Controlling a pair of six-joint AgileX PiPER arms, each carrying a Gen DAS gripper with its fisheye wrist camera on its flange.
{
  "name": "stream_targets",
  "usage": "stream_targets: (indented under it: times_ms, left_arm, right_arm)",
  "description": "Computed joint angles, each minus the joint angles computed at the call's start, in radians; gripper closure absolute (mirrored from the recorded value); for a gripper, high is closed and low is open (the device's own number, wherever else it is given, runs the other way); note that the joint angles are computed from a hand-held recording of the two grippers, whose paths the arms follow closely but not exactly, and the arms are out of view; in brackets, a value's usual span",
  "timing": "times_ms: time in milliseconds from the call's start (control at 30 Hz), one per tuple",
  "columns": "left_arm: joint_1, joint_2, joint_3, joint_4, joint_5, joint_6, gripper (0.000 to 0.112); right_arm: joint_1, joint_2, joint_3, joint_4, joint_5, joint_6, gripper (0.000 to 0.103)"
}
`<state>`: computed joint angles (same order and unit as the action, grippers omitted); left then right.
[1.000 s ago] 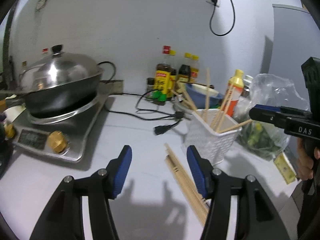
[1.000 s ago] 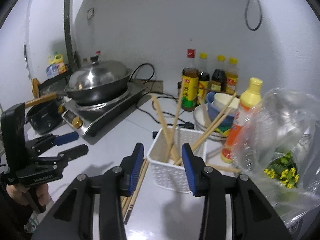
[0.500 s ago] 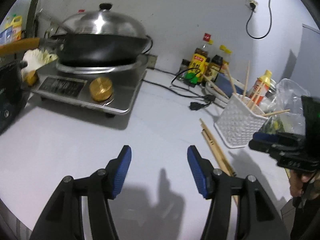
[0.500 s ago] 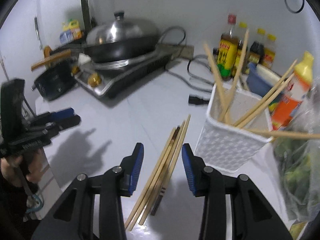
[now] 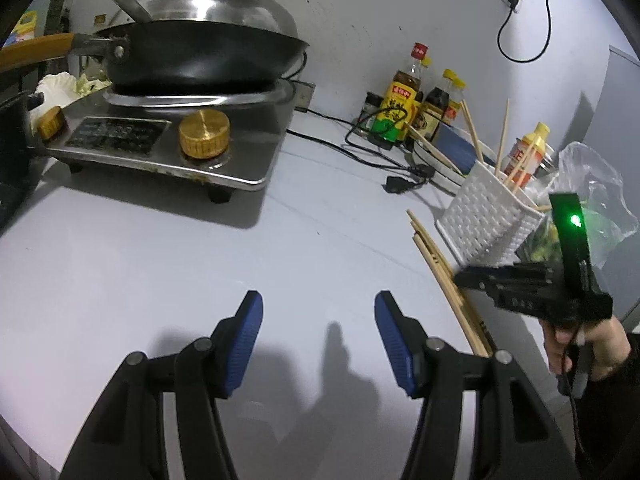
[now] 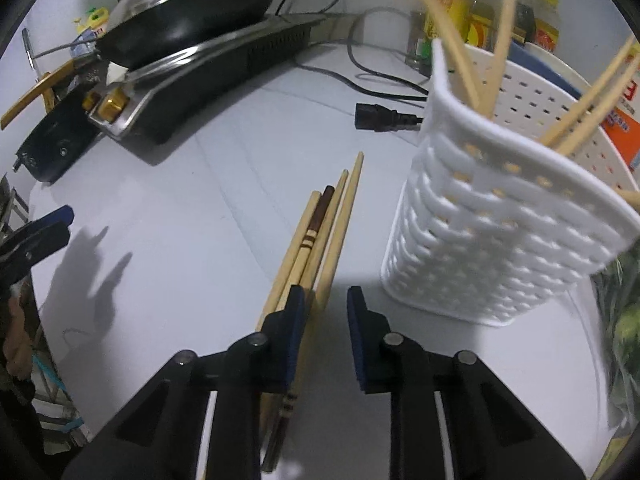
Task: Organize utensils
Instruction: 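Move both open tools back down to the chopstick pile, then close the right tool on a chopstick from the pile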
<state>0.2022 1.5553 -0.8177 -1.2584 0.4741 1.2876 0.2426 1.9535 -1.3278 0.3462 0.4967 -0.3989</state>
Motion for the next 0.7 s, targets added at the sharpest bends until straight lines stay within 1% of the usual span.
stream_targets:
  times_ms: [67, 100, 200, 367, 433, 600, 700]
  left_arm:
    - [-0.002, 0.007, 0.002, -0.009, 0.012, 0.019, 0.054]
    - [-0.002, 0.007, 0.004, -0.011, 0.017, 0.022, 0.054]
    - [-0.012, 0.016, 0.006, -0.023, 0.028, 0.041, 0.054]
    - [-0.022, 0.034, 0.002, -0.016, 0.030, 0.030, 0.054]
    - [-0.024, 0.036, 0.001, -0.015, 0.027, 0.027, 0.054]
    - [-0.027, 0.043, -0.007, 0.002, 0.028, 0.006, 0.054]
    - [-0.034, 0.039, -0.004, 0.006, 0.033, 0.004, 0.054]
  right_arm:
    - [0.009, 0.017, -0.024, -0.037, -0.004, 0.036, 0.088]
    - [0.019, 0.027, -0.043, -0.100, -0.001, 0.094, 0.091]
    - [0.026, 0.059, -0.087, -0.172, 0.024, 0.155, 0.093]
    - [0.041, 0.086, -0.120, -0.159, 0.039, 0.142, 0.096]
    - [0.047, 0.090, -0.131, -0.124, 0.057, 0.111, 0.097]
    - [0.078, 0.048, -0.104, -0.112, 0.053, 0.108, 0.097]
    - [0.082, 0.024, -0.081, -0.113, 0.075, 0.088, 0.097]
